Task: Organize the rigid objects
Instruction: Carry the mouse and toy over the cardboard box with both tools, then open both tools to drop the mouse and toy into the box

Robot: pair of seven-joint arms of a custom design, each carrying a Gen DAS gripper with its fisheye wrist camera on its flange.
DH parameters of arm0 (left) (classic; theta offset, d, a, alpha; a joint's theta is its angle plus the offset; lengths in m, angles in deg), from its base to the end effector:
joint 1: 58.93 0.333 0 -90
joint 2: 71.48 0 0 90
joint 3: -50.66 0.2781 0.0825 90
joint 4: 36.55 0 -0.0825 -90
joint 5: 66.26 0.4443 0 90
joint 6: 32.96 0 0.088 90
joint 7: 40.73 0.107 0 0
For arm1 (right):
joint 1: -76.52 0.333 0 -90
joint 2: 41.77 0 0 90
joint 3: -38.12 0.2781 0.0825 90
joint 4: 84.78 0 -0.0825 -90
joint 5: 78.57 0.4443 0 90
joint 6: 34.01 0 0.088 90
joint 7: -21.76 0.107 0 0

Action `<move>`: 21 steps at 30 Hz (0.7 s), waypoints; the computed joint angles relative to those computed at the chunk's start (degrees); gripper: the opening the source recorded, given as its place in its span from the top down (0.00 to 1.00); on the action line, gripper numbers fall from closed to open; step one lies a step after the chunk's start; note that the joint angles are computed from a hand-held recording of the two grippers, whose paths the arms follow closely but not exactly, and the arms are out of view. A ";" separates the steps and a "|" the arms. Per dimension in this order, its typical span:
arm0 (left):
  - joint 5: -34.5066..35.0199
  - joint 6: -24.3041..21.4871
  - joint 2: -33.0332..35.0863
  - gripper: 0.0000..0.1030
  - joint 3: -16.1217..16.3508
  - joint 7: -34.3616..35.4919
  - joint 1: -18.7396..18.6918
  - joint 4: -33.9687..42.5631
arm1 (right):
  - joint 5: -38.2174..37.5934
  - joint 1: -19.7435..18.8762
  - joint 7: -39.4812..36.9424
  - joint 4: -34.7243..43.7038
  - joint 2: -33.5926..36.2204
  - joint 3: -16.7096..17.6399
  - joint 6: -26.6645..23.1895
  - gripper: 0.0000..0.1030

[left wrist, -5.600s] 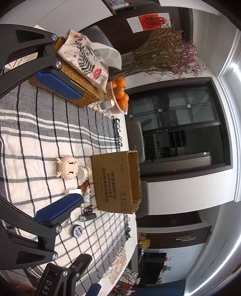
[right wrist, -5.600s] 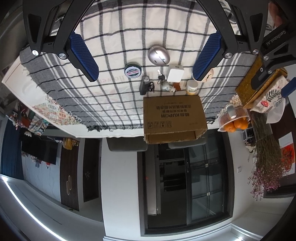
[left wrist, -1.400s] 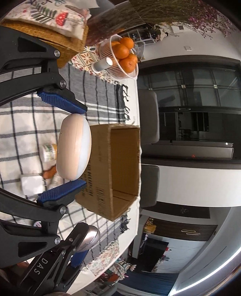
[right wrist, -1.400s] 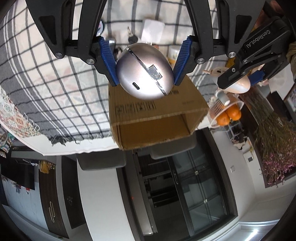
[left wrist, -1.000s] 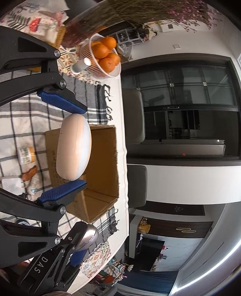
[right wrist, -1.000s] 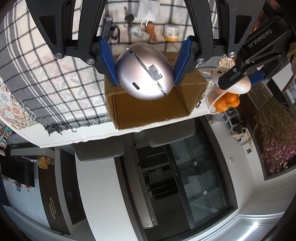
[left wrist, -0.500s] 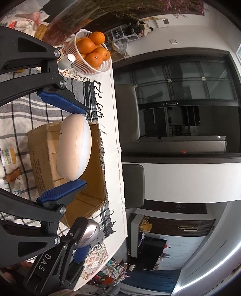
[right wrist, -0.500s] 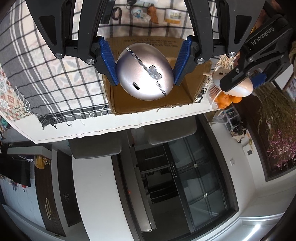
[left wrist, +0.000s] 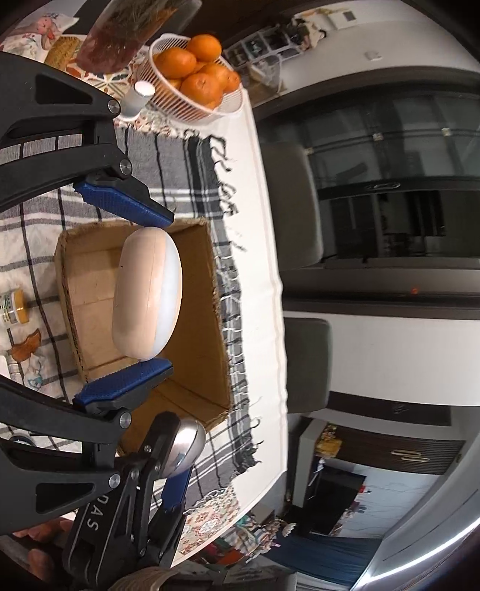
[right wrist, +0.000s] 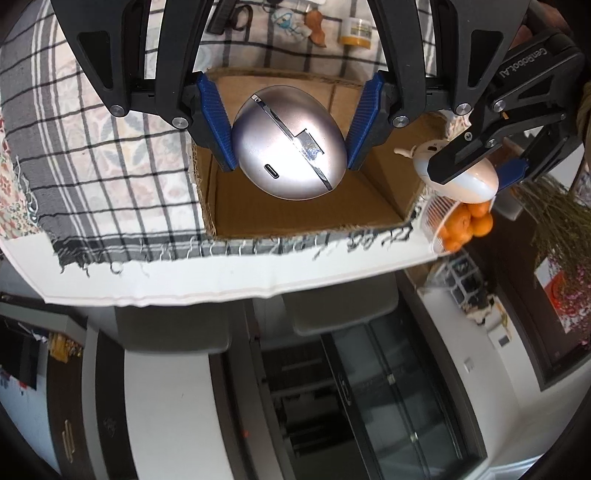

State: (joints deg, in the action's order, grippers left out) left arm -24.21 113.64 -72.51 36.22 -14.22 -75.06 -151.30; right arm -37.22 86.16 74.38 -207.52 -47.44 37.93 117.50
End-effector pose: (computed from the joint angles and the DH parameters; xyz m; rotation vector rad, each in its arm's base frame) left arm 0.5527 -0.3384 0.4634 -1.8226 1.7042 -0.7370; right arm 0.6124 0.0843 0.4448 -1.9088 1.4389 -0.2757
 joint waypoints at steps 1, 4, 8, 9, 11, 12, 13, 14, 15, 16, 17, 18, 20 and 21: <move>-0.88 -0.25 0.78 0.29 0.02 0.94 0.01 0.75 | -1.49 -0.21 0.89 1.41 1.24 -0.02 -1.45 0.41; -4.40 -1.47 2.98 0.29 0.28 4.72 0.09 2.90 | -4.94 -0.73 3.57 4.51 4.09 0.06 -4.17 0.41; -8.83 -3.59 5.88 0.29 0.47 9.35 0.06 5.62 | -8.51 -1.24 6.45 8.10 7.38 0.12 -7.56 0.41; -9.46 -4.10 6.37 0.29 0.52 9.96 0.01 6.07 | -9.29 -1.35 7.11 8.86 8.14 0.11 -8.38 0.41; -10.73 -5.59 7.34 0.29 0.61 10.81 -0.09 7.06 | -10.94 -1.44 8.26 9.77 9.11 0.16 -9.37 0.41; -11.56 -6.01 7.76 0.29 0.61 11.40 -0.08 7.41 | -12.09 -1.43 9.02 10.26 9.63 0.16 -9.79 0.41; -12.62 -6.10 8.14 0.29 0.60 12.28 0.00 7.68 | -12.85 -1.46 9.48 10.77 10.15 0.15 -10.18 0.41; -13.57 -6.26 8.41 0.29 0.60 12.97 0.07 7.92 | -13.53 -1.48 9.76 11.23 10.56 0.16 -10.73 0.41; -14.47 -6.41 8.67 0.29 0.60 13.46 0.13 8.12 | -14.12 -1.50 9.96 11.72 10.97 0.16 -11.34 0.41; -15.36 -6.54 8.89 0.29 0.62 14.04 0.24 8.24 | -14.91 -1.51 10.22 12.33 11.43 0.14 -12.06 0.41; -16.01 -6.98 9.16 0.29 0.63 14.24 0.25 8.49 | -15.77 -1.40 10.61 12.51 11.55 0.18 -12.36 0.41; -16.15 -7.21 9.34 0.29 0.68 14.15 0.19 8.64 | -16.50 -1.36 10.90 12.74 11.75 0.16 -12.61 0.41; -17.44 -7.60 9.74 0.30 0.63 14.75 0.28 8.95 | -17.39 -1.30 11.03 12.93 11.85 0.20 -13.02 0.40; -17.63 -7.37 9.63 0.30 0.66 14.64 0.27 8.78 | -17.78 -1.24 10.96 12.81 11.70 0.23 -12.92 0.40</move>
